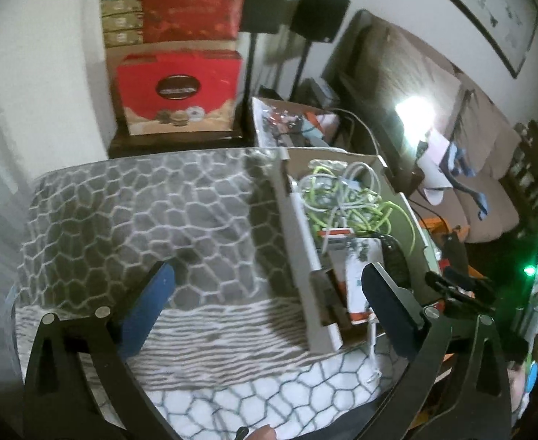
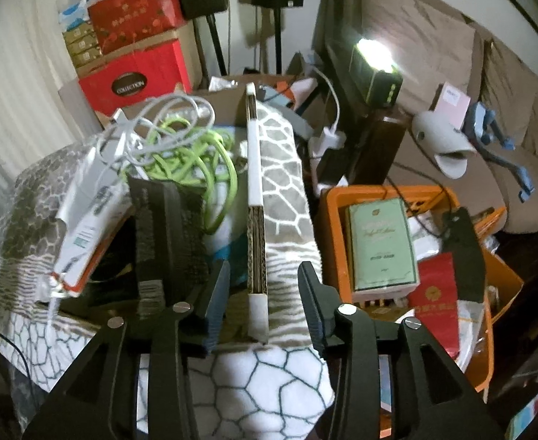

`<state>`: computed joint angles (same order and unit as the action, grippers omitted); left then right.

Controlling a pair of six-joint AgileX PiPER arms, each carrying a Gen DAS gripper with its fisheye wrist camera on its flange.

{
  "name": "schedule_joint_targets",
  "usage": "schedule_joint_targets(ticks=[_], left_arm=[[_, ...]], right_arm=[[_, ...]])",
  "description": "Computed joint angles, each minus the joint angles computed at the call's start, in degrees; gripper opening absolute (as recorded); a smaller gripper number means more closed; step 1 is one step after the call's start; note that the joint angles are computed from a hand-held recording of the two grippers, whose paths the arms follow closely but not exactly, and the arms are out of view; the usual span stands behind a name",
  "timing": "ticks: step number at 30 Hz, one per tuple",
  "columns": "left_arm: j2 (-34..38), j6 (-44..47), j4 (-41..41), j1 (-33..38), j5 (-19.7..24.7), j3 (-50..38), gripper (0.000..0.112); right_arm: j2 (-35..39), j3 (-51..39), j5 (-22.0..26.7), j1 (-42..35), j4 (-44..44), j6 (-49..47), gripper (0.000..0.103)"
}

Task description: Organize objects

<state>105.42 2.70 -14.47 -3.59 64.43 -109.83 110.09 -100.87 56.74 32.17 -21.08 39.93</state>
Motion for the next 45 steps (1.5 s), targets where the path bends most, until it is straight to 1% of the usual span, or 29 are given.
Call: schedule_joint_targets(ticks=[4, 5, 7, 11, 13, 19, 23, 25, 27, 30, 35, 39, 45], left_arm=[[-4.29, 0.68, 0.26, 1.98, -2.84, 5.2, 0.103], [-5.29, 0.95, 0.5, 2.2, -3.45, 6.26, 0.103], [-8.01, 1.46, 1.3, 2.63, -4.89, 9.19, 0.103], [-12.86, 1.43, 2.4, 3.3, -8.14, 15.77, 0.103], [-14.84, 1.51, 2.89, 3.43, -9.28, 18.74, 0.103], [-20.65, -2.69, 9.01, 1.63, -13.79, 27.23, 0.103], [-22.82, -2.3, 7.01, 2.59, -15.08, 30.61, 0.103], [-24.14, -2.55, 6.78, 2.99, -16.29, 32.57, 0.103], [-25.72, -3.87, 8.29, 2.97, -17.81, 34.9, 0.103], [-27.15, -5.54, 10.35, 2.78, -19.2, 37.39, 0.103], [-28.68, -2.8, 6.46, 4.87, -20.86, 41.64, 0.103], [-28.93, -0.46, 3.35, 6.48, -21.54, 43.86, 0.103], [-28.58, -0.4, 3.43, 6.3, -22.23, 45.38, 0.103]], right_arm=[[-2.0, -0.35, 0.34, 2.2, -2.07, 1.3, 0.056], [-2.17, -0.8, 0.68, 2.87, -2.72, 1.6, 0.057], [-2.35, -2.04, 1.43, 4.47, -4.29, 2.29, 0.064], [-3.41, -2.88, 1.59, 7.82, -6.45, 4.79, 0.073], [-4.02, -2.83, 1.57, 9.39, -7.68, 6.25, 0.082], [-4.45, -3.14, 2.43, 14.32, -11.81, 10.12, 0.087], [-4.4, -2.5, 2.09, 16.51, -13.63, 12.41, 0.091], [-4.45, -1.88, 1.97, 17.77, -15.13, 14.25, 0.097], [-4.62, -0.88, 1.71, 19.01, -16.99, 16.35, 0.1], [-4.76, 0.17, 2.09, 20.51, -19.07, 18.89, 0.101], [-4.79, 1.98, 2.54, 22.69, -21.59, 22.4, 0.102], [-5.42, 4.25, 1.12, 23.2, -21.59, 24.43, 0.102], [-5.02, 5.92, 1.0, 24.03, -22.75, 26.92, 0.102]])
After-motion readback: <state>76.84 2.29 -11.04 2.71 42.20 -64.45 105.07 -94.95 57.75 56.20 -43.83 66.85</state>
